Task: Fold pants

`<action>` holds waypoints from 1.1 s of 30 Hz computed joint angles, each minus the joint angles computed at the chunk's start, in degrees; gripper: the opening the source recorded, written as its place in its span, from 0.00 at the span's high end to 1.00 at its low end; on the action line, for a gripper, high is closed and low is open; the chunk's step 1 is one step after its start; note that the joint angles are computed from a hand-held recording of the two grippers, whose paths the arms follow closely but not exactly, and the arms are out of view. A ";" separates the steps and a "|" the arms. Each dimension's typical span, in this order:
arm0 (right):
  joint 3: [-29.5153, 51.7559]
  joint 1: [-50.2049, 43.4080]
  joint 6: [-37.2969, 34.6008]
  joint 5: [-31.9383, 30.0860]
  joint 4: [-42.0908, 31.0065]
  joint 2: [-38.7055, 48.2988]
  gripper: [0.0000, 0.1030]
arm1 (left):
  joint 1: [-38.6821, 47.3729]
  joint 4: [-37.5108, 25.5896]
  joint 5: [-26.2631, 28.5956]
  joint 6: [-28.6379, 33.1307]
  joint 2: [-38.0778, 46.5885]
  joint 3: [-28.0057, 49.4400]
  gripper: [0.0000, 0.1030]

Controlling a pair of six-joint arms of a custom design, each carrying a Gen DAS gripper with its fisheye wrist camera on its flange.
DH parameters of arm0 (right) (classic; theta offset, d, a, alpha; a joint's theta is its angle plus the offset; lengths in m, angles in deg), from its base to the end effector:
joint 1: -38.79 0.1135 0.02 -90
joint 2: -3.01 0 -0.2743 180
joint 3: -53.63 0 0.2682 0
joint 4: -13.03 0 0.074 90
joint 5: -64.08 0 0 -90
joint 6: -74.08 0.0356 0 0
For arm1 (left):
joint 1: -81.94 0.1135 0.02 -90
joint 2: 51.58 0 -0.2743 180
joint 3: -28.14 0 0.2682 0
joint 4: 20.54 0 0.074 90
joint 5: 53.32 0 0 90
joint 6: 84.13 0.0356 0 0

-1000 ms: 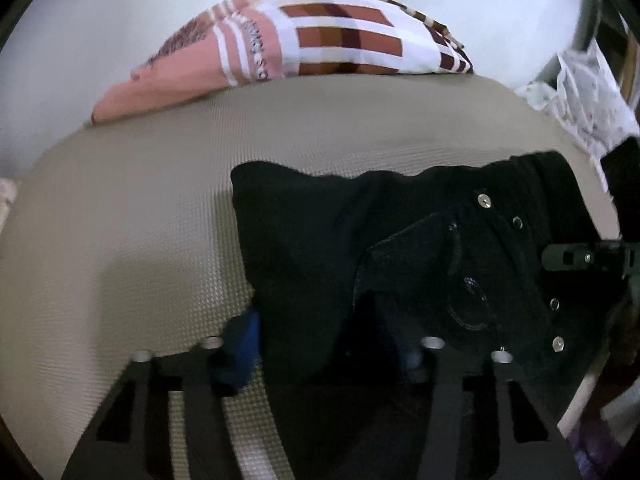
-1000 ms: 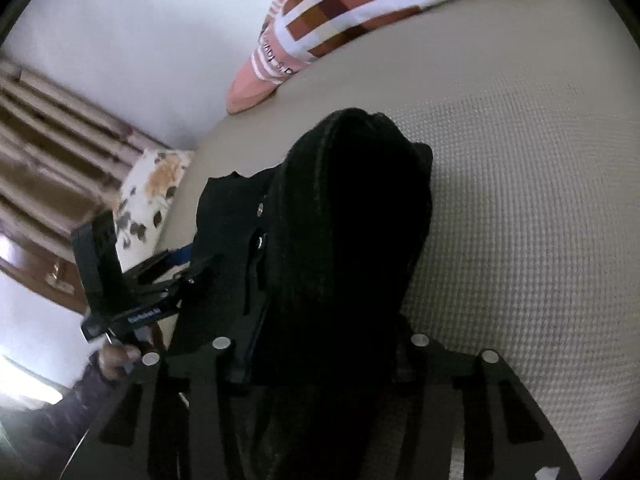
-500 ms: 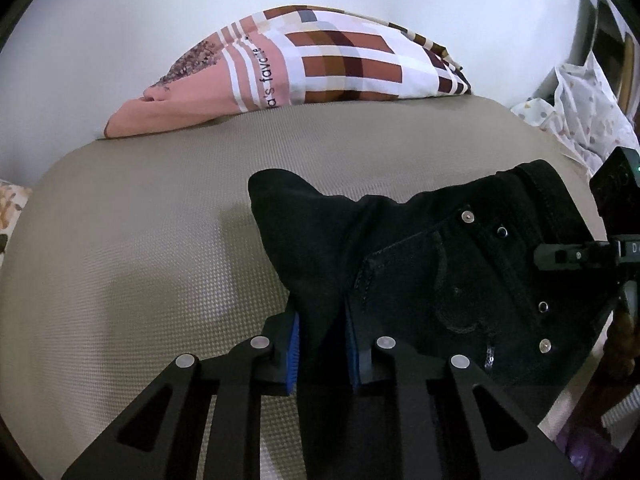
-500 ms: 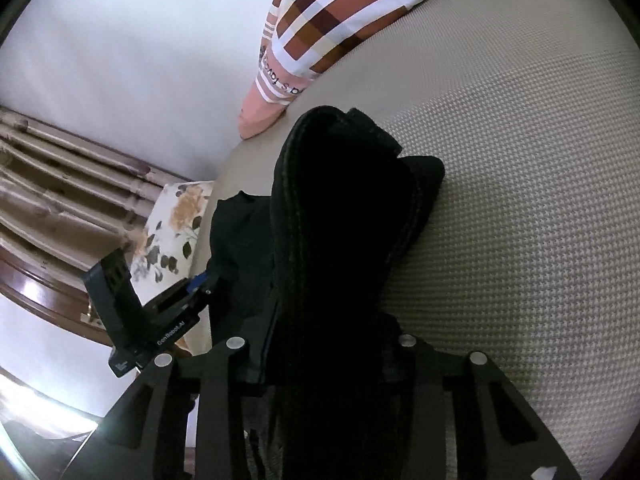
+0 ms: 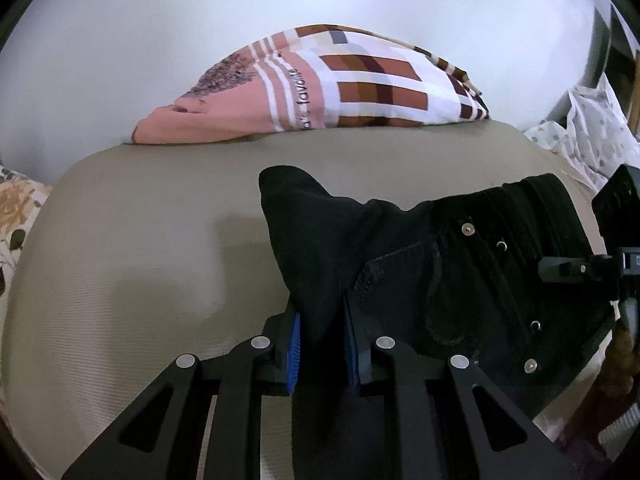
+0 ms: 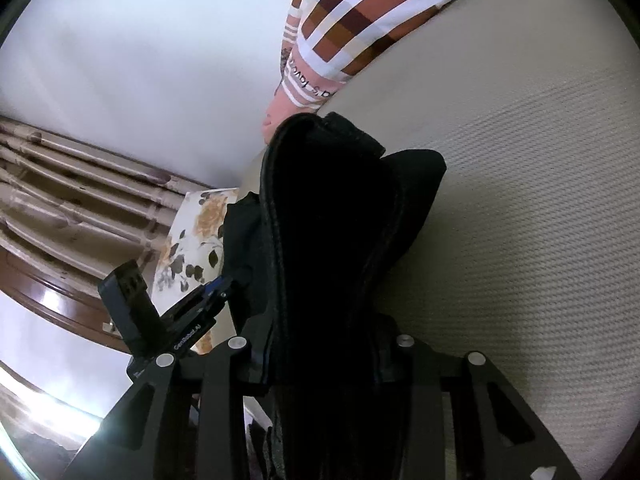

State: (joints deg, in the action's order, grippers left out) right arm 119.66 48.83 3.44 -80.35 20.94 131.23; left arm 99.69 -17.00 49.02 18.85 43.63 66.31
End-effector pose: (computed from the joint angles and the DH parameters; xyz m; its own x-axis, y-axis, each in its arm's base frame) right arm 0.3594 0.0930 0.0149 -0.9429 0.0289 -0.3319 -0.2718 0.5092 0.8166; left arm 0.2457 0.0707 0.0742 -0.7857 -0.0211 -0.6182 -0.0003 0.9994 -0.0338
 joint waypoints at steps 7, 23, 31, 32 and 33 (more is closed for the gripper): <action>1.65 2.72 4.27 0.39 2.50 1.10 0.69 | 3.01 -0.68 0.42 1.51 0.52 1.57 0.82; 13.80 9.06 10.68 1.59 2.06 5.95 0.69 | 10.39 -5.27 1.92 3.22 4.75 12.27 0.82; 22.45 11.42 12.01 2.26 -1.51 9.79 0.69 | 13.16 -6.49 2.28 3.82 8.96 18.76 0.82; 23.85 11.80 12.02 2.42 -2.29 10.36 0.69 | 13.45 -6.65 2.33 3.91 9.48 19.53 0.82; 24.83 12.03 12.10 2.50 -2.76 10.78 0.69 | 13.76 -6.79 2.24 4.01 10.18 20.50 0.82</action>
